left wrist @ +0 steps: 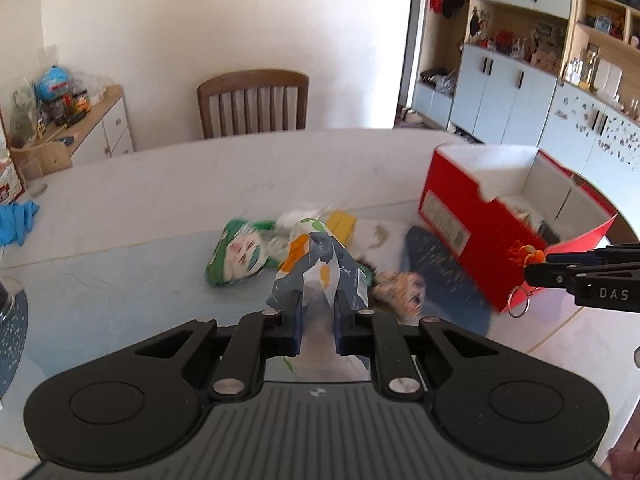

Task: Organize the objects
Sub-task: 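Carry the white bag and red toy with both tools into the red box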

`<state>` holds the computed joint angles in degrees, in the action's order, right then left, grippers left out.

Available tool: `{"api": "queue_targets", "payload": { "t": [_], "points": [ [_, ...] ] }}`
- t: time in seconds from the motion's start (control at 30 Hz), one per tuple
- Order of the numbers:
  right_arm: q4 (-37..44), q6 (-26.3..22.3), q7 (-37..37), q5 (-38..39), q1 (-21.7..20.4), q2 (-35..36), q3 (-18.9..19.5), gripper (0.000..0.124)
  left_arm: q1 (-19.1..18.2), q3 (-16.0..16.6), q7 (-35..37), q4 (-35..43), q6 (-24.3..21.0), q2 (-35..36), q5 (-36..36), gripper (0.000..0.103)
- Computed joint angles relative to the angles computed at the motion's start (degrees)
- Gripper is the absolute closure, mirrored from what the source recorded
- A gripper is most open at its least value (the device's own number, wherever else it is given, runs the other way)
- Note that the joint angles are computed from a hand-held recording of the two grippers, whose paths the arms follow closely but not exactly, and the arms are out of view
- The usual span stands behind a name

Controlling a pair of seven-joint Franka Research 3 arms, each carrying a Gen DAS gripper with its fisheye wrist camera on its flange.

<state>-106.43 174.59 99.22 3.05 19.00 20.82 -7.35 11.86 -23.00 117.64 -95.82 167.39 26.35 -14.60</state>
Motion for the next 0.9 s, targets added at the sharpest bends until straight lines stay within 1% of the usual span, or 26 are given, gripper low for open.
{"api": "queue_targets", "payload": {
  "t": [0.1,0.13,0.27,0.37,0.5,0.7,0.9],
  "points": [
    [0.18,0.2,-5.23,2.8,-4.57,-0.88,4.42,0.091,-0.01,-1.41,0.61,1.14,-0.68,0.08,-0.86,0.089],
    [0.32,-0.02,-8.02,4.56,-6.82,-1.16,6.69,0.091,-0.33,-1.61,0.77,1.63,-0.71,0.13,-0.97,0.089],
    [0.93,-1.21,-15.88,10.46,-11.6,-1.94,10.82,0.091,-2.05,-1.81,0.95,3.42,-0.42,0.65,-0.82,0.089],
    [1.54,-2.04,-19.29,13.14,-12.47,-2.17,10.81,0.091,-3.51,-1.9,0.28,5.38,-0.86,1.53,-0.43,0.089],
    [1.74,-1.44,-23.36,15.65,-13.64,-2.44,10.5,0.091,-6.33,-1.02,-1.62,7.75,-1.23,2.73,1.2,0.089],
    [3.24,-1.91,-28.91,19.84,-16.46,-1.97,11.04,0.091,-10.38,0.04,-4.87,11.83,-1.69,5.12,4.64,0.089],
    [5.26,-1.64,-34.38,23.38,-19.46,-0.84,11.69,0.091,-15.57,2.08,-9.25,19.14,-2.96,9.27,9.4,0.089]
  ]
}}
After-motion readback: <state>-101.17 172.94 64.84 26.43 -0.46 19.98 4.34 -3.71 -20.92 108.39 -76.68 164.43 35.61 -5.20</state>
